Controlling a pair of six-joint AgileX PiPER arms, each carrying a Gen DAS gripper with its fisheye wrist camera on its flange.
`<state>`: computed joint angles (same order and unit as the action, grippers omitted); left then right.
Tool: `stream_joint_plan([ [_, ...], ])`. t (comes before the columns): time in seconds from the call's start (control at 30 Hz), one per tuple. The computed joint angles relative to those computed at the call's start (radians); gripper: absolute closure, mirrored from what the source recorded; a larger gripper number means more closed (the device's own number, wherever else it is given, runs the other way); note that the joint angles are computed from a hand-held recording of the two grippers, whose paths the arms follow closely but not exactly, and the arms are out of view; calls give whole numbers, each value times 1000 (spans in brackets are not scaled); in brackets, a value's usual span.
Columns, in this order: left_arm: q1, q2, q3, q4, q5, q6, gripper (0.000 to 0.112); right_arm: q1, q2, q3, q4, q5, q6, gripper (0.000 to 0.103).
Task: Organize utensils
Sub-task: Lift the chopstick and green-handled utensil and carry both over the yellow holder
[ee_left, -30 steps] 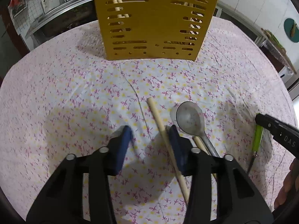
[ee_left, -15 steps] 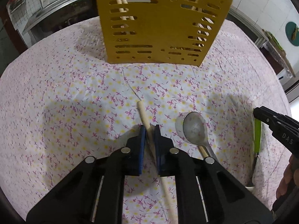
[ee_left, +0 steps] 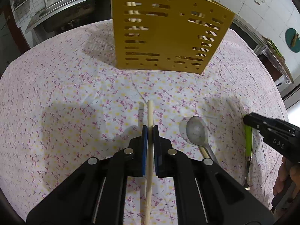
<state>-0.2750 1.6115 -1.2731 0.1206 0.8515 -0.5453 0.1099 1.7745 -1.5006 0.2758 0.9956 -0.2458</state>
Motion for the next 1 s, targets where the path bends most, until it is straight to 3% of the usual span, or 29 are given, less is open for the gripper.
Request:
stream_joint_plan([
  [0.2,23,-29,49,-19,-24,25,108,57,-3,2,-115,11,117,73],
  [0.37,22,-46,73,-25,-40,23,108,108,38,-60,-178,40,184,82],
  [0.57,46,-137,108,-49,-54,48,108,24,-106,40,-2,-38,51,84],
  [0.8,82,-293,181,-132,-149,103,108,-99,-285,218,364,-198,-274,84],
  [0.87,78,-336,201,-127,-174,94,108,-101,-324,264,423,-262,-343,84],
  [1.0,65,-353,186,-99,-185,70,108,-118,-360,296,524,-308,-461,84],
])
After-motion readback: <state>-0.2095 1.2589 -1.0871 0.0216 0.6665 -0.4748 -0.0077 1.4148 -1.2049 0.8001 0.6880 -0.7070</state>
